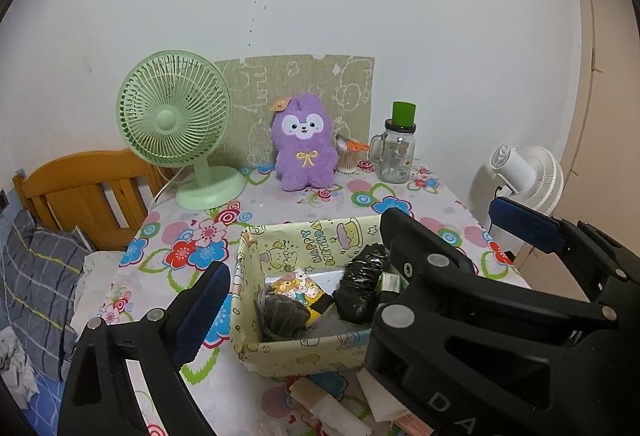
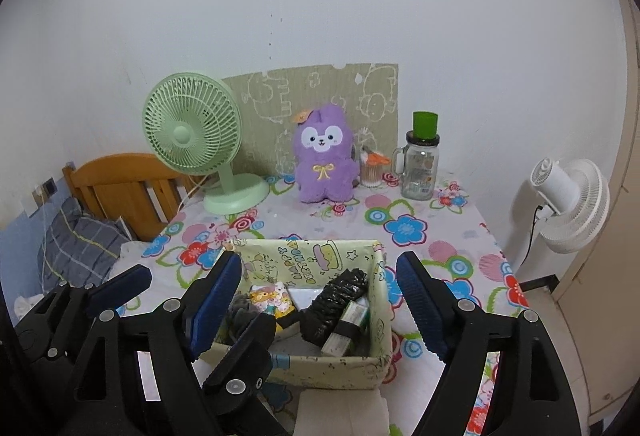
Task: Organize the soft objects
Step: 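Withdraw both tools from the box toward the remaining white items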
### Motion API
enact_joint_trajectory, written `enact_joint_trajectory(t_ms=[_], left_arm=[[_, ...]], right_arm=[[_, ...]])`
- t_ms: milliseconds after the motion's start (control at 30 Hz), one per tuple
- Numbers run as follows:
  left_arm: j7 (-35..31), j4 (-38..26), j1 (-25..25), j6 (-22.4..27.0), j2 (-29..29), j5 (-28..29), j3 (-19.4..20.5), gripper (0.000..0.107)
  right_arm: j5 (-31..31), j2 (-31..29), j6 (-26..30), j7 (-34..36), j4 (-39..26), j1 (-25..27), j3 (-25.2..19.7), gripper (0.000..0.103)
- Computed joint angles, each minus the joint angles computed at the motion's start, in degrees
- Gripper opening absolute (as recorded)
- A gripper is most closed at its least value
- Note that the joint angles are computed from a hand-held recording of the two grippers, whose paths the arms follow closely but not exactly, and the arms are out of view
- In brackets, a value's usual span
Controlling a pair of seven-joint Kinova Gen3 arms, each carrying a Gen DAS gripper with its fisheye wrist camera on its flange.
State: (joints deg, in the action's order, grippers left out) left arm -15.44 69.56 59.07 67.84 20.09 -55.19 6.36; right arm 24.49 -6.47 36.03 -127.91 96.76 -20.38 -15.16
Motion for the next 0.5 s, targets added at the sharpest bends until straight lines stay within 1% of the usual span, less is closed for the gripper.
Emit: enact_joint_trajectory(t_ms=[367,433,500], left_arm=[[3.9,1.4,3.9,3.8,-0.8,-3.4,1.3,0.098],[4.7,1.3,4.5,4.9,-0.7,-3.8,1.5,0.100],[5.5,1.8,5.0,5.2,-0.9,-4.3,1.8,0.101]], right_arm=[[0.0,-5.4,1.1,-1.4,3.4,2.1,-2.9,0.083],[-0.3,-6.5,1.2,-1.5,4.1,2.7,-3.4,0.084],[-0.2,-7.5,0.8,-1.9,4.9,3.5,-4.2,0.090]])
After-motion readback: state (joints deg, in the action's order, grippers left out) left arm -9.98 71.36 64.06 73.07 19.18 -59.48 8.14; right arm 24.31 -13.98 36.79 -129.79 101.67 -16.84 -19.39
